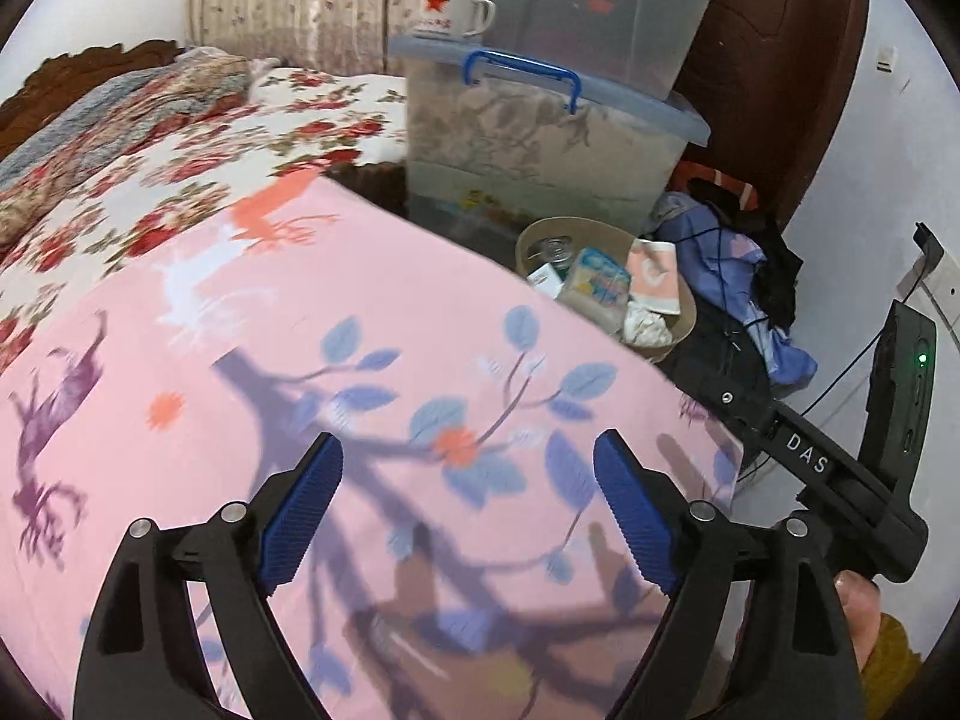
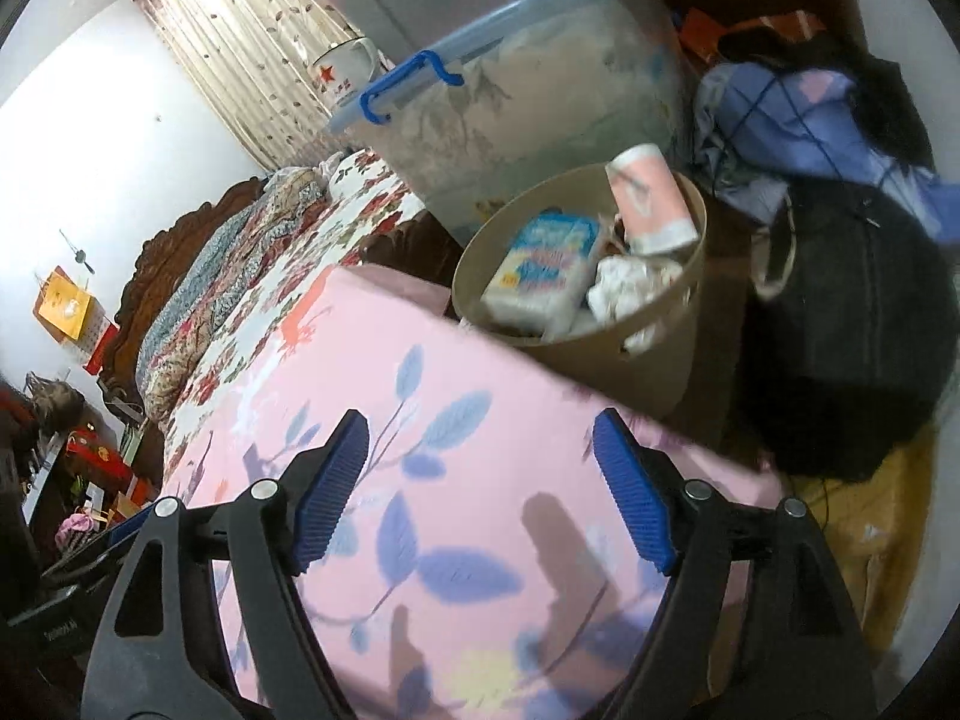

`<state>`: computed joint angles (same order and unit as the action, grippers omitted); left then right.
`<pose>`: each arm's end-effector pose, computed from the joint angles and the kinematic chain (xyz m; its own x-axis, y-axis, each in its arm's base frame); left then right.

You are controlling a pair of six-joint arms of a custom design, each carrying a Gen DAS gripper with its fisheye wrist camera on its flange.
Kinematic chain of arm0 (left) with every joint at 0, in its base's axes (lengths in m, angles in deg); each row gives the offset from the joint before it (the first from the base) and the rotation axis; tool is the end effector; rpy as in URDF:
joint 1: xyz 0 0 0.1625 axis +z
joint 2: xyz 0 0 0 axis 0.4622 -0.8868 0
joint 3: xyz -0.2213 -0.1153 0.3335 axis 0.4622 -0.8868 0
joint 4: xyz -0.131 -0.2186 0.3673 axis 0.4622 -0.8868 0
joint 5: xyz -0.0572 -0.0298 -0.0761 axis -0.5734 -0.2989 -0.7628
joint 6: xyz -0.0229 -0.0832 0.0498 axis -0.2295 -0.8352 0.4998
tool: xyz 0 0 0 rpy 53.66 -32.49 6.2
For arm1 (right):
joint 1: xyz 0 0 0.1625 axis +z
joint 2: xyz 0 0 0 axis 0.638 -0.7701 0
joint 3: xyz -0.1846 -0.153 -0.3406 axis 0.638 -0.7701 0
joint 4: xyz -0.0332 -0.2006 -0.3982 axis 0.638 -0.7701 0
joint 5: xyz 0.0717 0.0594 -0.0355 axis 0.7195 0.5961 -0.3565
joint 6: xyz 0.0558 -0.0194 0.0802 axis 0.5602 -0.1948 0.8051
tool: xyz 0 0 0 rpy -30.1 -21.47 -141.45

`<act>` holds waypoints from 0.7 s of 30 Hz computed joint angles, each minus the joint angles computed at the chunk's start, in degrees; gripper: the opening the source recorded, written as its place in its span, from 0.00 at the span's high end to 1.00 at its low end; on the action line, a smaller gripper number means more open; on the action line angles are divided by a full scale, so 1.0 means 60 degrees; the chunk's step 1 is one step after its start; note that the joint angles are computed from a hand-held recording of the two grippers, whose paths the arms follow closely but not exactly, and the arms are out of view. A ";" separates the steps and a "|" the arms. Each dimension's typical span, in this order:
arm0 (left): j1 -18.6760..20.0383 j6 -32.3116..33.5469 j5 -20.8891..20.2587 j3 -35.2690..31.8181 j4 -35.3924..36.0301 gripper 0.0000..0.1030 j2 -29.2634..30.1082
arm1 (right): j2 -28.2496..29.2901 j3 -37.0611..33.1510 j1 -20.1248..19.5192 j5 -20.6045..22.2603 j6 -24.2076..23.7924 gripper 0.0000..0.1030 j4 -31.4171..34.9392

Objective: Collect trash

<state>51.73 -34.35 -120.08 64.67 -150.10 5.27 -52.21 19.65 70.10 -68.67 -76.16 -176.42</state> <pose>0.0102 -0.8487 0.3638 -0.7204 0.4520 -0.5261 0.6446 0.7163 -0.2672 0.3661 -0.8077 -0.0840 -0.9253 0.3080 0.2211 -0.0151 0.5527 -0.8332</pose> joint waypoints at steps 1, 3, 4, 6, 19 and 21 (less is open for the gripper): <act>0.0035 0.0020 0.0008 0.0264 -0.0178 0.20 -0.0199 | -0.0015 0.0106 0.0065 -0.0048 0.0077 0.24 -0.0017; 0.0095 0.0064 0.0011 0.0668 -0.0448 0.16 -0.0529 | 0.0002 0.0186 0.0209 -0.0166 0.0191 0.23 -0.0003; 0.0125 0.0110 0.0004 0.0895 -0.0616 0.13 -0.0716 | 0.0055 0.0167 0.0307 -0.0294 0.0210 0.21 -0.0033; 0.0162 0.0280 0.0025 0.1351 -0.1054 0.10 -0.1062 | 0.0137 0.0127 0.0444 -0.0462 0.0235 0.17 -0.0117; 0.0178 0.1706 0.0756 0.3224 -0.3589 0.08 -0.2295 | 0.1152 -0.1340 0.1258 -0.1926 0.0856 0.04 0.0426; 0.0177 0.1835 0.0845 0.3351 -0.3828 0.08 -0.2374 | 0.1247 -0.1496 0.1324 -0.2053 0.1035 0.04 0.0662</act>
